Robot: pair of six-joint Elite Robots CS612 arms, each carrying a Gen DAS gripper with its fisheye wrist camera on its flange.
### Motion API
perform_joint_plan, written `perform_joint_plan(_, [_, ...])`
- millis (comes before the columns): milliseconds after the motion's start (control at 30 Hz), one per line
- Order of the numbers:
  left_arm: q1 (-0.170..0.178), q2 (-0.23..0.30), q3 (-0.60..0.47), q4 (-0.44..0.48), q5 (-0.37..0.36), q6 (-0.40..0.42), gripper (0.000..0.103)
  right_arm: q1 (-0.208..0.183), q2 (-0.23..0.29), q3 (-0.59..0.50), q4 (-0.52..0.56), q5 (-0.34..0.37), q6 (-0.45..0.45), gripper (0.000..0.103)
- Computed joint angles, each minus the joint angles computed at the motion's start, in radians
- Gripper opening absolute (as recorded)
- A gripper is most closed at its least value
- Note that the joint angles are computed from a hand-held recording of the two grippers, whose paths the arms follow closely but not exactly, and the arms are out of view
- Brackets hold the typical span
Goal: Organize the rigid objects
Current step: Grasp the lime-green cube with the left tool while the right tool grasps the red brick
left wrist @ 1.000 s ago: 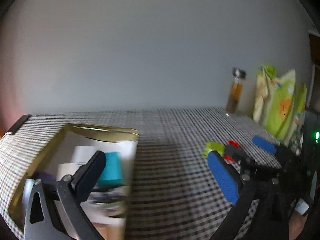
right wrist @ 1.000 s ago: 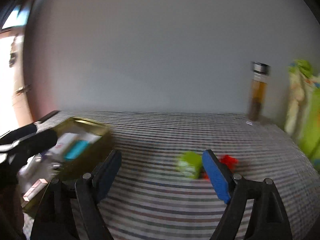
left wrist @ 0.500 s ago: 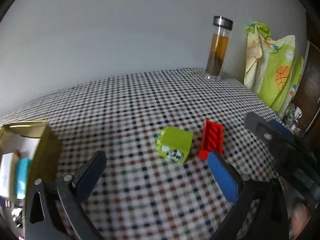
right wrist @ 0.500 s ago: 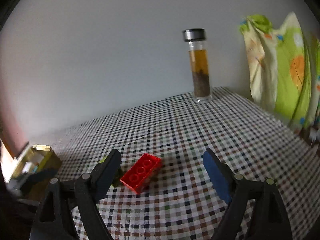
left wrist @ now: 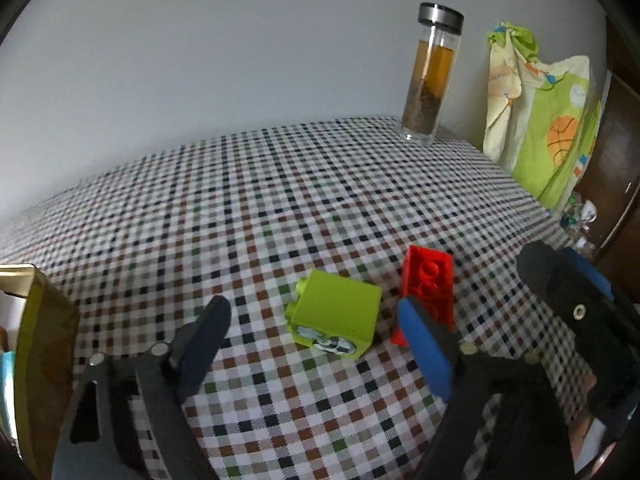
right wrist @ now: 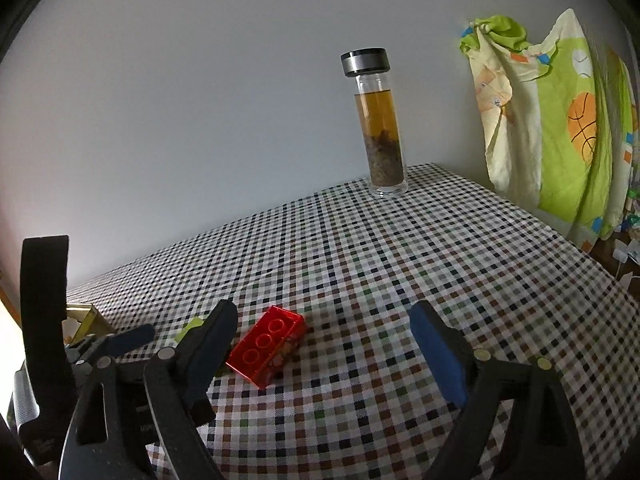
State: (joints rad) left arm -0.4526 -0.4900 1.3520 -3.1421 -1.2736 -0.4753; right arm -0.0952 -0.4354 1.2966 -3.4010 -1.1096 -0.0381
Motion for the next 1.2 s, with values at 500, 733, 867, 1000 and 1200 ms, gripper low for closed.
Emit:
perform_joint_plan(500, [0.012, -0.033, 0.089, -0.075, -0.012, -0.036, 0.041, 0.011, -0.002, -0.012, 0.053, -0.02, -0.023, 0.09])
perform_joint_plan(733, [0.003, -0.052, 0.138, -0.107, 0.062, -0.035, 0.041, 0.048, -0.001, -0.035, 0.124, -0.054, -0.133, 0.09])
perform_joint_plan(867, [0.006, -0.06, 0.164, -0.127, 0.073, -0.057, 0.041, 0.069, 0.006, -0.059, 0.17, -0.083, -0.178, 0.09])
perform_joint_plan(1000, [0.009, -0.063, 0.179, -0.149, 0.077, -0.095, 0.041, 0.079, 0.017, -0.099, 0.241, -0.099, -0.188, 0.09])
perform_joint_plan(1200, [0.008, -0.065, 0.189, -0.176, 0.088, -0.11, 0.041, 0.087, 0.031, -0.149, 0.365, -0.083, -0.222, 0.077])
